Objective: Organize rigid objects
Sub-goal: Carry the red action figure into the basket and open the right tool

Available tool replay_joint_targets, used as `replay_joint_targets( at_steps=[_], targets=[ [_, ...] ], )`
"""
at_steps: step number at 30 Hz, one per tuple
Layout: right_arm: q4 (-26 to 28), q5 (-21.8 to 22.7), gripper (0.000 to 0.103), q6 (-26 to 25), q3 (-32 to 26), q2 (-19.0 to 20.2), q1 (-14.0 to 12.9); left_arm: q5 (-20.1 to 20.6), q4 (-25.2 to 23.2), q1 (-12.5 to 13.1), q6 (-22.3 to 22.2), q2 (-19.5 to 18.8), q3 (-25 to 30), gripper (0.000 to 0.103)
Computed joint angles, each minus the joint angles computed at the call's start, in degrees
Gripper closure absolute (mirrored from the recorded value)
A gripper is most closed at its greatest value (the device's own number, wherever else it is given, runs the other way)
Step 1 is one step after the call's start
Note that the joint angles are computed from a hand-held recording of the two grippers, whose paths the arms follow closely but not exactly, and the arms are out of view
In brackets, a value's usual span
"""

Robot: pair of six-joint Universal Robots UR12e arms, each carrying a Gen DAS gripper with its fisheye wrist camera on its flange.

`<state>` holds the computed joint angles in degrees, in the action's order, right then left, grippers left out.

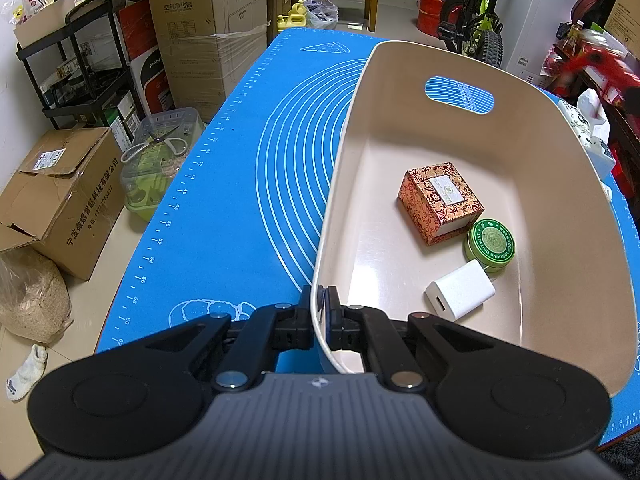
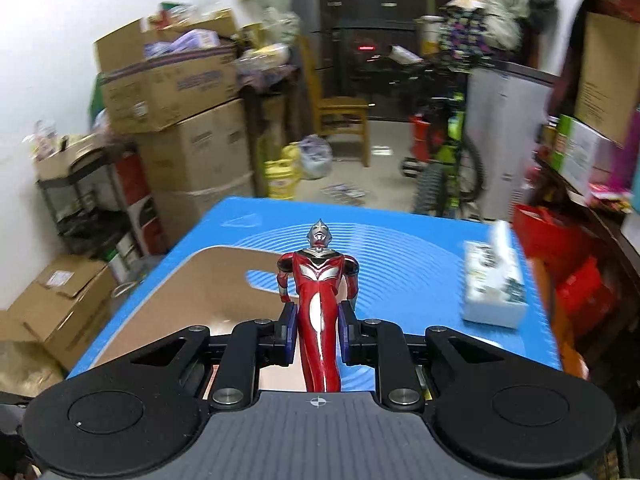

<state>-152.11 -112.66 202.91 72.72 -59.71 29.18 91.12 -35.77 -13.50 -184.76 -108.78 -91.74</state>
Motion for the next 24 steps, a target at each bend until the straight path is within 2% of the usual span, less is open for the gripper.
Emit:
replay_joint_targets(
  at_steps=[8, 20, 22, 23, 24],
  targets=[
    [5.58, 5.03, 0.073, -1.55, -5.52, 4.14, 0.66, 0.06, -0.05, 0.03, 0.25, 0.05, 0.01, 0.096],
    [21.60, 12.20, 0.073, -1.50, -11.98, 8.07, 0.13, 0.19, 0.15, 0.19, 1.34, 0.15, -0.17, 0.096],
    [22.96, 12.97, 0.073, -0.88, -12.32, 8.27, -0.09, 0.11, 0.17, 0.23, 1.32, 0.15, -0.20, 0.096],
    [22.85, 12.92, 0.070, -0.61, -12.18, 8.24, -0.09, 0.14, 0.18, 0.24, 1.34, 0.15, -0.20, 0.096],
    [22.02, 12.96, 0.062, -0.48, -11.51, 7.95, -0.12, 0.14, 0.18, 0.24, 1.34, 0.15, -0.20, 0.096]
  ],
)
